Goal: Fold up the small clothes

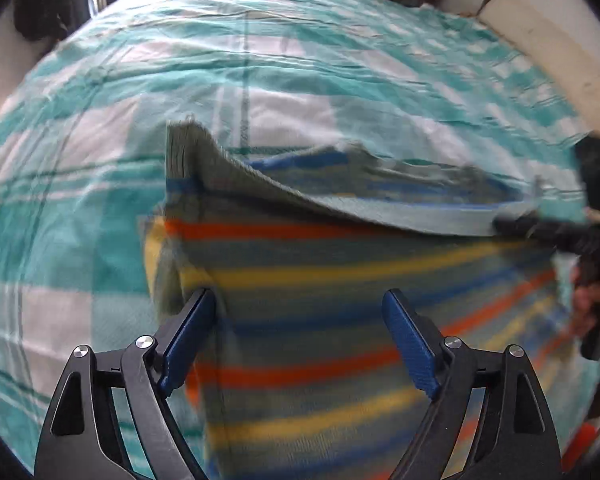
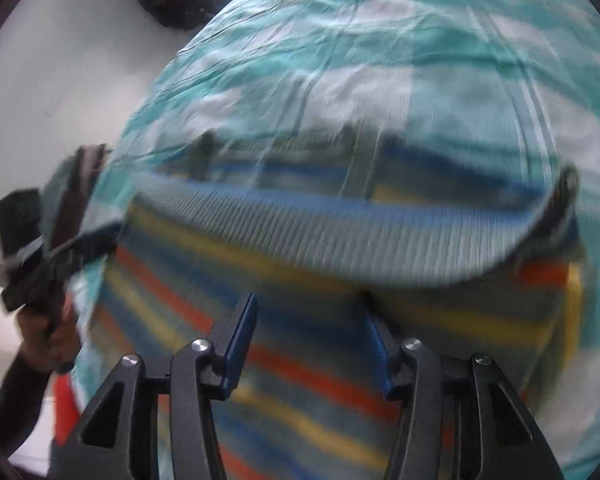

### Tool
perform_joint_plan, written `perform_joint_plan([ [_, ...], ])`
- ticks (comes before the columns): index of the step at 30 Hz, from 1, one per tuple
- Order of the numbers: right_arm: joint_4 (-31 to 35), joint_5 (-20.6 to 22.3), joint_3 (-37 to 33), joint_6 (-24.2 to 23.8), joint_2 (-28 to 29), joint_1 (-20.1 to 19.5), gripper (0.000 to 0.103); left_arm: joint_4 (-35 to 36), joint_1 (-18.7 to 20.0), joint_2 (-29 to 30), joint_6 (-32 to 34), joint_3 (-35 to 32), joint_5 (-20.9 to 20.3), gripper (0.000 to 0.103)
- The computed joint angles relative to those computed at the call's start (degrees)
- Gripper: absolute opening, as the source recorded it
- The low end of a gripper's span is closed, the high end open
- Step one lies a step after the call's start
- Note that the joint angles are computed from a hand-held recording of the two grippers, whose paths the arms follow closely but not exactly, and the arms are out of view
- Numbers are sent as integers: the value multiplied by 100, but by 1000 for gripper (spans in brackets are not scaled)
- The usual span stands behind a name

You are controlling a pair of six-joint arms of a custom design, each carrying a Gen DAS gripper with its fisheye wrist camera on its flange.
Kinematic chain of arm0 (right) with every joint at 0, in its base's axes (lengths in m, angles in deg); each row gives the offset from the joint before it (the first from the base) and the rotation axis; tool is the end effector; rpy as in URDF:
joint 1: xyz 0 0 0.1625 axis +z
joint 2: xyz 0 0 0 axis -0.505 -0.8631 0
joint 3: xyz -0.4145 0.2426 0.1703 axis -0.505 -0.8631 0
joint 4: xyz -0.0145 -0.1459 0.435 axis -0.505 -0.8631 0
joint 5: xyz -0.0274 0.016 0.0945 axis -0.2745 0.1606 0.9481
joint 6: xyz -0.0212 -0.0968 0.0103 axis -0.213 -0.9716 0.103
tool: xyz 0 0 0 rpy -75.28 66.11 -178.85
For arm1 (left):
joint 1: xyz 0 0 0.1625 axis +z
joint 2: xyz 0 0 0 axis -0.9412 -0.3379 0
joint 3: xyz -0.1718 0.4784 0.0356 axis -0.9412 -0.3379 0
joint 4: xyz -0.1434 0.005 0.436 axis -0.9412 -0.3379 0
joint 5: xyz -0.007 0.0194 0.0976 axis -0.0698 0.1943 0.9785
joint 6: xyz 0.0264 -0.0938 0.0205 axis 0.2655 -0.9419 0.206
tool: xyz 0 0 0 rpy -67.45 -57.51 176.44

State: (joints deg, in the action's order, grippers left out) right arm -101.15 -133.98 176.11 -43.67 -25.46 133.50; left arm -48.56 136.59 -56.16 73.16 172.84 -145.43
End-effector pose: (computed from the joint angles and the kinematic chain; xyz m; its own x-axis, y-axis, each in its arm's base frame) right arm 0.2602 -0.7127 0.1271 -0.9340 0.0354 0.3555 -0.1218 0.9039 -0.4100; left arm -0.1253 -0.7446 0.2941 -0.7154 0.4576 -0.5279 0.5678 0.8212 -0.0576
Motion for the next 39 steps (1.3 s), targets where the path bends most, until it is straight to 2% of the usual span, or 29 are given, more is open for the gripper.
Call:
perform_joint_plan([
  [2,-849,-491,-170,2,172,79,51,-205,-5,178,-191,-176,148,87],
  [4,-1281,-502,-152,154,133,121,51,-253,23,290,-613,-410,266,87],
  [5,-1370,-458,-98,186,82,148,51,-198,46,282,-744,-453,224,87],
  [7,-1370,-415,121,37,-104,281,51,-65,102,105,-882,-396,-114,87],
  [9,-1309,-552,375,-251,-237,439,51,-195,92,-271,-571,53,-243,89],
  [10,-1346,-606,668,-455,-352,545,53,-339,85,-500,-284,389,-201,96],
  [12,-1393,-625,1203,-551,-544,629,55,-424,64,-782,177,874,150,97],
  [13,-1390,-647,1488,-480,-616,637,56,-299,68,-896,400,1108,517,97],
  [15,-1018,-884,2158,62,-767,560,56,-512,86,-1193,730,1427,681,98],
  [18,-1590,-1119,2884,199,-1060,713,51,-536,-127,-1572,446,1657,863,96],
  [20,-1483,-1331,3126,567,-1316,843,54,-826,-327,-1796,544,1909,581,96],
  [22,-1879,-1337,3330,611,-1525,886,55,-938,-744,-1983,823,2280,85,96],
  [26,-2287,-1363,3409,681,-1901,768,58,-960,-1587,-1745,1610,2921,-665,96],
  [29,-2535,-1075,3358,694,-2033,638,59,-1352,-2024,-1104,1678,3233,-747,92],
  [31,-2584,-825,3334,661,-2105,473,59,-1466,-2150,-740,1565,3263,-749,88],
  [33,-2543,-536,3254,585,-2148,268,59,-1962,-2247,-359,1594,3322,-648,88],
  [34,-2469,-318,3191,547,-2162,134,60,-2073,-2225,-269,1579,3283,-675,85],
  [36,-2281,-55,2962,494,-2083,-90,60,-1974,-2141,-173,1225,3110,-885,56],
  [37,-2207,59,2857,463,-2041,-195,60,-1933,-2097,-164,1076,3040,-885,25],
  [38,-2102,268,2688,448,-1953,-344,60,-1848,-2050,-110,828,2920,-836,12],
  [39,-2027,435,2554,469,-1882,-458,60,-1733,-1992,-87,655,2819,-921,12],
])
